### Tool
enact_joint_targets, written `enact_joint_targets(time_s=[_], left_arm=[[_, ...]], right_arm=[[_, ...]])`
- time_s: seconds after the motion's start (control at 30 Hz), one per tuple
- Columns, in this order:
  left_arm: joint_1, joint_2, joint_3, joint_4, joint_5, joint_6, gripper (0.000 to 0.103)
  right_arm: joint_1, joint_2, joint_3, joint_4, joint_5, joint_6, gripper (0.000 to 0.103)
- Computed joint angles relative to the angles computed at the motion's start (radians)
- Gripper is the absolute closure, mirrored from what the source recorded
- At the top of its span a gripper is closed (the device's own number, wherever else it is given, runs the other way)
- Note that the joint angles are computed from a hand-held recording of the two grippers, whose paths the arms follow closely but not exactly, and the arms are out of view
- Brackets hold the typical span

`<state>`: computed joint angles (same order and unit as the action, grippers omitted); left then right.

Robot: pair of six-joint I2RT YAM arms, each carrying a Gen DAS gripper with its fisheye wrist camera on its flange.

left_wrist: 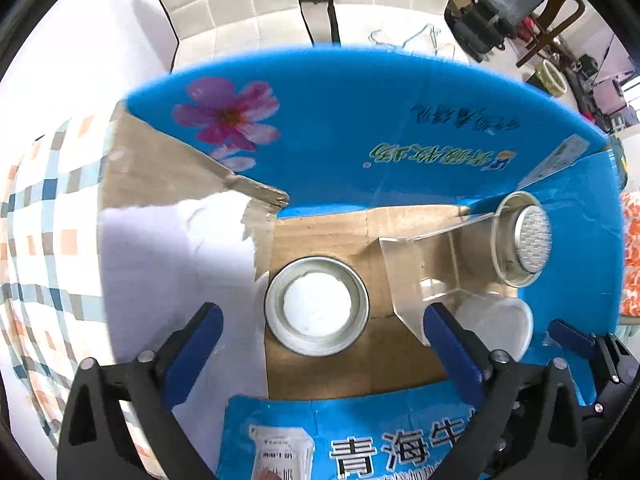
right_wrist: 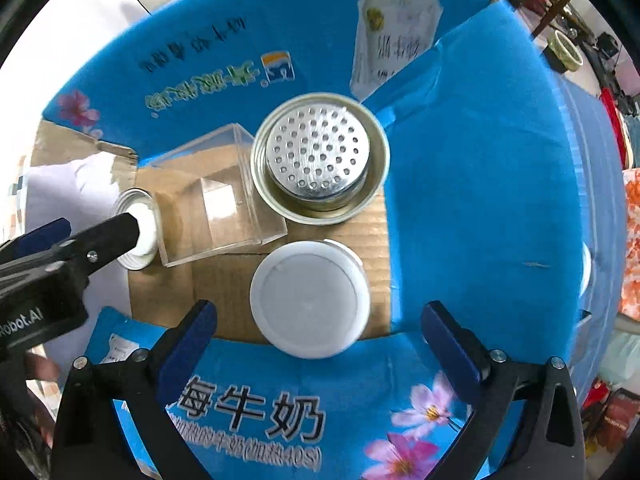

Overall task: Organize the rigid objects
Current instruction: 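Lower the tin into the box with the left tool while the right releases the cylinder, then withdraw both tools and grasp the grey PISEN charger with the right tool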

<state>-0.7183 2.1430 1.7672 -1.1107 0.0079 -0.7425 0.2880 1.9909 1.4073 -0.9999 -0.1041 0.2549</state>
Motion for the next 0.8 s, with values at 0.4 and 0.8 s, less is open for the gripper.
enact_joint_targets(time_s=[0.4,0.8], left_arm=[[-0.057,-0.253,-0.185,0.009,-0.073,-0.056,0.000],[-0.175,-0.389,-0.106,-0.123,-0.193,-0.153,0.000]], right_arm=[[0.018,-0.258,-0.016,-0.108,0.019,-0.012,0.000],[0.040,-0.553,-0.031,-0.256,0.026,0.010,0.000]])
